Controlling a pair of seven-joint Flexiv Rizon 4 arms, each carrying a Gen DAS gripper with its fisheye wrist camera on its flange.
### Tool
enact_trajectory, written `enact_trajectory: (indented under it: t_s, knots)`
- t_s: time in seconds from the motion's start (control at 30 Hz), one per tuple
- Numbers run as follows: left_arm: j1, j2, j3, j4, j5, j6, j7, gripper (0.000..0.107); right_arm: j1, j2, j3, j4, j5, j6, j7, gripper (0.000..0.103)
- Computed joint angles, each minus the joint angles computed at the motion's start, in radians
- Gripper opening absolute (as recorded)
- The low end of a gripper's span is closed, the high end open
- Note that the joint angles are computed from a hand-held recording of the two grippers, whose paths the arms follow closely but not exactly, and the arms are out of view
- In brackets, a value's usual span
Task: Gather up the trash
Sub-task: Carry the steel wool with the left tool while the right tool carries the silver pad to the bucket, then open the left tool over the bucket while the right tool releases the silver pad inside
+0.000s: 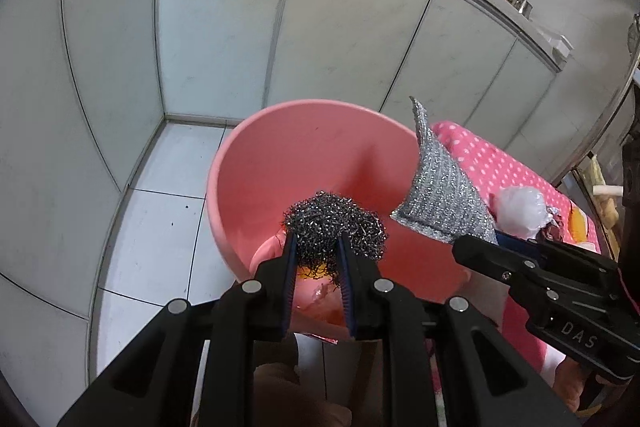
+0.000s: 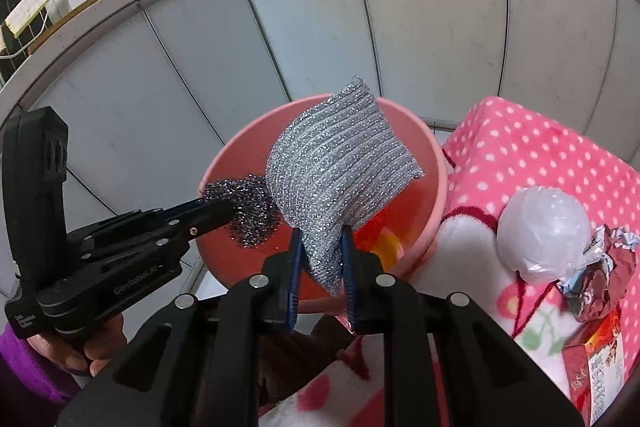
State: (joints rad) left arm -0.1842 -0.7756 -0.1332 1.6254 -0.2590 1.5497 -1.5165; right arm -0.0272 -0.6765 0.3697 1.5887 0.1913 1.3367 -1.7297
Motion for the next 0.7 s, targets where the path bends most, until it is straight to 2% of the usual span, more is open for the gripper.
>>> enact_trajectory:
  t_s: [0.17,0.3,0.4,0.5,0.63,0.7]
  knots:
    - [-0.013,-0.007,0.014,-0.013,-0.002,-0.012,-0.016,0.022,0.015,-0.008,-0.013,-0.014,-0.004,-0.015,0.026,0.020]
    - [-0.013,-0.006,0.016,-0.011,0.002,-0.012,-0.019,0.028,0.041,-0.016,-0.041,-0.024,-0.021,-0.016,0.053,0.026]
    - [-0.025,-0.004,0.033,-0.011,0.008,-0.011,-0.027,0.029,0.034,-0.020,-0.038,-0.025,-0.025,-0.016,0.057,0.030]
    - [-0.026,-0.002,0.034,-0.011,0.007,-0.020,-0.033,0.030,0.030,-0.019,-0.034,-0.021,-0.026,-0.013,0.059,0.030]
    - [-0.001,0.004,0.000,0.003,0.009,-0.009,-0.019,0.041,0.024,-0.010,-0.030,-0.002,-0.028,0.004,0.054,0.030]
    - [-0.005,0.009,0.005,0.010,0.011,0.009,-0.020,0.041,0.022,-0.003,-0.029,0.012,-0.027,0.015,0.056,0.030]
